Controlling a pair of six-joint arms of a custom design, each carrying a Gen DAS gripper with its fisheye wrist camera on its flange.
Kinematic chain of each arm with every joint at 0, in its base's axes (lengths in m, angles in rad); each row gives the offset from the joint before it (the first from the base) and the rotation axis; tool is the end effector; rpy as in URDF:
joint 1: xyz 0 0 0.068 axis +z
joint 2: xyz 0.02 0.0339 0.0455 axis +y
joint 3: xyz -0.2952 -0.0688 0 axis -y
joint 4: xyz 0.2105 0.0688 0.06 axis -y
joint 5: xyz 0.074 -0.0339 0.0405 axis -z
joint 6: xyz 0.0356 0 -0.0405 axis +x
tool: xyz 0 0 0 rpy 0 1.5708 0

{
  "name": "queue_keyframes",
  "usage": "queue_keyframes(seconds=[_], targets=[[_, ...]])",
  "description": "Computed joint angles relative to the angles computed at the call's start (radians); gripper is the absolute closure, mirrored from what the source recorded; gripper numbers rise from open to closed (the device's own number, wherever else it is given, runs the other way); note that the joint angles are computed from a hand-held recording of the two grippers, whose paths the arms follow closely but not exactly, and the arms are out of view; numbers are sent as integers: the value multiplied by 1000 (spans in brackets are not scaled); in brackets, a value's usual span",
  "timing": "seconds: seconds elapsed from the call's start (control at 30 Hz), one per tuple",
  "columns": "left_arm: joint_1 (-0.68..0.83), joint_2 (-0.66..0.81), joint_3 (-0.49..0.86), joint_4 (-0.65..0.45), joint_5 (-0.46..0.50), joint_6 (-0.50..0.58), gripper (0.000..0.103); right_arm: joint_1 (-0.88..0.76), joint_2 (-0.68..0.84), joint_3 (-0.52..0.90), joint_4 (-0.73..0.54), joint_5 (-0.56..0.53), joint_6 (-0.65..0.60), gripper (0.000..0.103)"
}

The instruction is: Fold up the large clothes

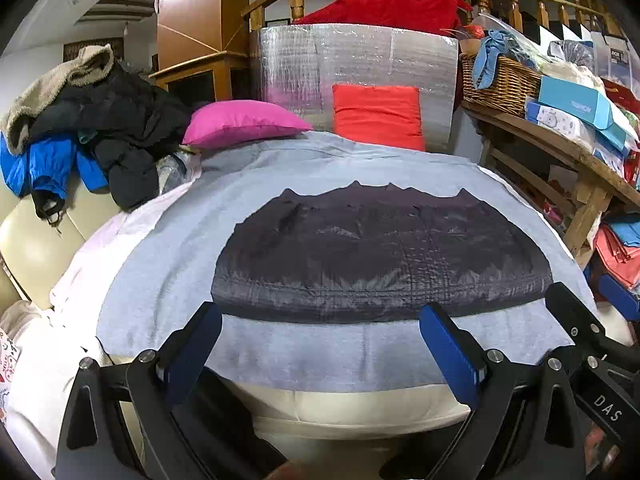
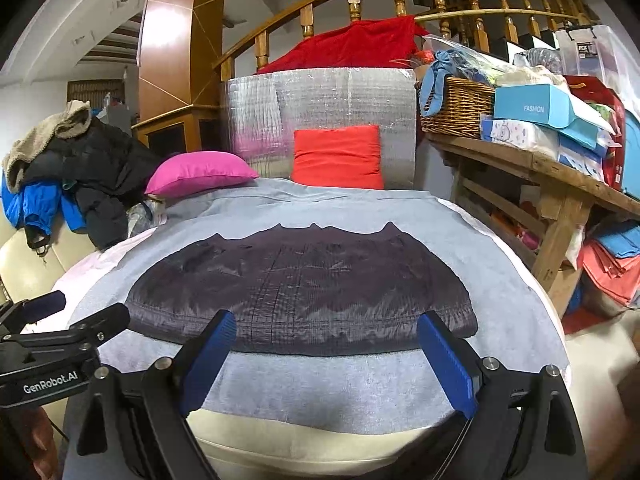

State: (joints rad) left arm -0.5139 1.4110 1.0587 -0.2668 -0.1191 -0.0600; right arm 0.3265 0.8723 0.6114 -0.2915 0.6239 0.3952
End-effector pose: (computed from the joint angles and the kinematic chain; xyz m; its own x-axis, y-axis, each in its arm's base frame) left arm 0.2462 -0.1341 0.3252 -0.5287 0.2301 -0.8171 0.3728 0.9277 0.0200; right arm 0.1361 0.0241 0.2892 -0.3776 0.2020 -0.9037 0.3858 0.9215 0.0448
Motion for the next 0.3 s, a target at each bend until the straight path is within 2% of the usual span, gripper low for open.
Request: queue_keyframes(seconds=[0.17, 0.23, 0.3], targets=[[10, -3, -7, 29, 18, 11, 4, -10, 6, 11, 0, -6, -11, 9], [0, -5, -16, 64, -10, 28, 4, -16, 11, 19, 1, -11, -21, 9], [-5, 12, 8, 47, -19, 34, 4, -30, 18, 25, 3, -22, -28, 9]])
